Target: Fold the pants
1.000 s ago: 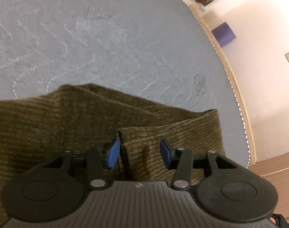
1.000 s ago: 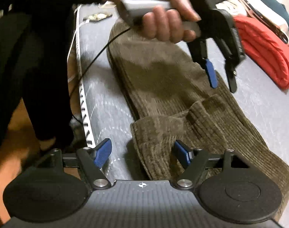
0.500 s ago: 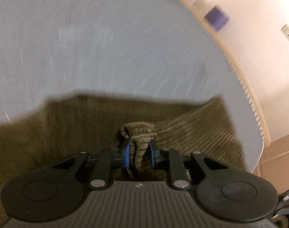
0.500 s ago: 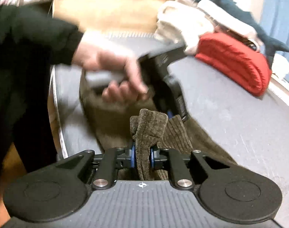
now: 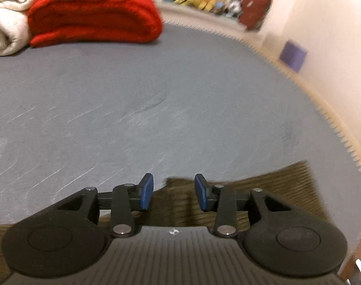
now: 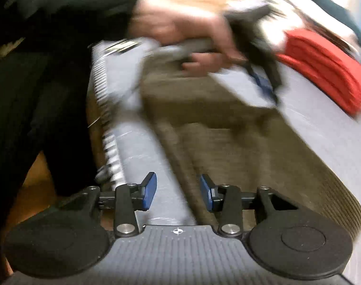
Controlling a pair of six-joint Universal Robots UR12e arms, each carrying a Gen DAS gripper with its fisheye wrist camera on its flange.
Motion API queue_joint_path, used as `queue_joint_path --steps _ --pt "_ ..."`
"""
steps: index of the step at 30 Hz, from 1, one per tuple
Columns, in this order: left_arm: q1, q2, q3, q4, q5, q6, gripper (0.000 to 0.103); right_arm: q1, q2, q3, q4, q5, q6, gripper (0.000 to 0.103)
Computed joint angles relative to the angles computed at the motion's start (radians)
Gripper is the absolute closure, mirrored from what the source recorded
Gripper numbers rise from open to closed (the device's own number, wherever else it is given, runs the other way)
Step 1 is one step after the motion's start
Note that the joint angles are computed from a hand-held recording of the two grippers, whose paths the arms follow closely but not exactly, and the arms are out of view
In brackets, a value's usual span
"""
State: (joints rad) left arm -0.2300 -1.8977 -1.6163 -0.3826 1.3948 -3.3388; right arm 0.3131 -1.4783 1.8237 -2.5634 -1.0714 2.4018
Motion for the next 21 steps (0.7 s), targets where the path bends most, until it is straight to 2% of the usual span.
queue_joint_path --steps 1,3,4,5,6,7,8,9,10,12,14,16,21 --pt "0.009 0.004 -0.004 0.001 -0.060 0.008 0.062 -0.008 0.005 -0.002 -0.034 -0.023 0.074 0.060" --pt "0.023 0.009 -0.005 -0.048 -0.206 0.080 0.062 -0.019 0.010 -0.003 -0.088 -0.089 0.211 0.057" --pt "0.019 0.009 0.000 -0.097 -0.229 0.137 0.063 -0.022 0.016 -0.007 -0.109 -0.143 0.294 0.056" --pt "0.008 0.007 0.015 -0.188 -0.210 0.221 0.063 -0.026 0.021 -0.012 -0.112 -0.180 0.362 0.055" --pt "-0.008 0.000 0.036 -0.288 -0.149 0.298 0.066 -0.030 0.024 -0.019 -0.103 -0.223 0.432 0.054" --pt "-0.030 -0.012 0.050 -0.354 -0.052 0.347 0.071 -0.029 0.029 -0.026 -0.091 -0.280 0.501 0.052" --pt "-0.041 -0.016 0.051 -0.378 0.004 0.407 0.077 -0.028 0.033 -0.034 -0.067 -0.353 0.574 0.048" --pt "-0.046 -0.013 0.047 -0.360 0.018 0.425 0.076 -0.026 0.036 -0.042 -0.039 -0.418 0.635 0.043" --pt "-0.043 -0.011 0.053 -0.366 0.012 0.401 0.076 -0.024 0.038 -0.048 -0.006 -0.488 0.703 0.038" --pt "-0.033 -0.005 0.051 -0.345 -0.026 0.332 0.075 -0.027 0.041 -0.054 0.037 -0.569 0.814 0.020" --pt "-0.023 0.003 0.039 -0.292 -0.056 0.304 0.069 -0.044 0.037 -0.051 0.077 -0.563 0.914 0.017" --pt "-0.015 0.006 0.034 -0.257 -0.075 0.269 0.067 -0.061 0.034 -0.047 0.114 -0.521 0.992 0.016" --pt "-0.018 0.012 0.026 -0.205 -0.103 0.215 0.065 -0.089 0.025 -0.032 0.143 -0.401 1.080 0.016"
